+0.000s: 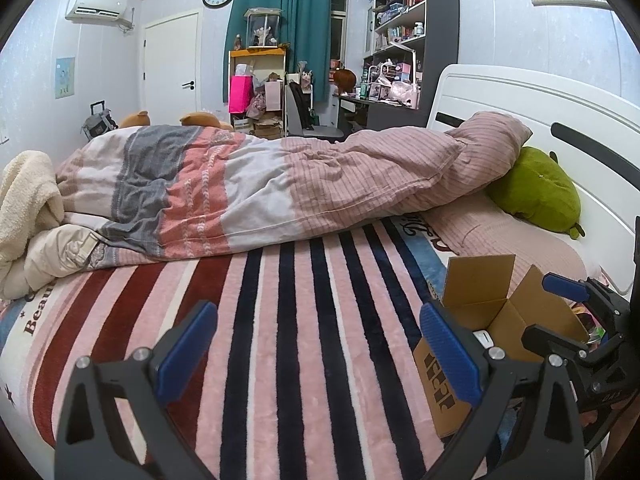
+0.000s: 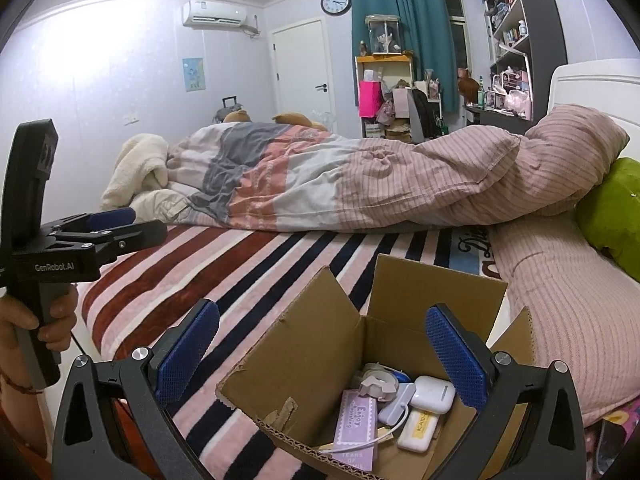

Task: Organize rigid objects

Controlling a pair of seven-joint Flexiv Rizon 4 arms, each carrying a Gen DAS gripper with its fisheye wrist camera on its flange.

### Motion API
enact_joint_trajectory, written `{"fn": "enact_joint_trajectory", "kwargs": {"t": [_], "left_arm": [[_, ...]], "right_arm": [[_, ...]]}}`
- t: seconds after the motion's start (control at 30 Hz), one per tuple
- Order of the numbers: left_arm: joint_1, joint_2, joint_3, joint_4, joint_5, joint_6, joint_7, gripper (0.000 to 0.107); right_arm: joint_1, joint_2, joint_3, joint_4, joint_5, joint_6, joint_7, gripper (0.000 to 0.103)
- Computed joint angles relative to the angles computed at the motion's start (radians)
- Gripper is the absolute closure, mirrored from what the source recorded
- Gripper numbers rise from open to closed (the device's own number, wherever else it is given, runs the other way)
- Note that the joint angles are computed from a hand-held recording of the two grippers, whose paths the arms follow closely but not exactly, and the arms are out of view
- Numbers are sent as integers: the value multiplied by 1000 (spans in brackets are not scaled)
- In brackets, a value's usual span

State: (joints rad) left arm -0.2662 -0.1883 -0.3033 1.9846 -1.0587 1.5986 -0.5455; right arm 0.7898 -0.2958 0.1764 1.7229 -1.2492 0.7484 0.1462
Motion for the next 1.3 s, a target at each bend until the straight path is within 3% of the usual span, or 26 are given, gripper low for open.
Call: {"fn": "enact_joint_trajectory", "kwargs": {"t": [1.3], "left_arm": [[10,-4,-4,4,-34,8,40,6]], "right_arm": [[14,-11,-1,-4,3,-18,10,0]]}}
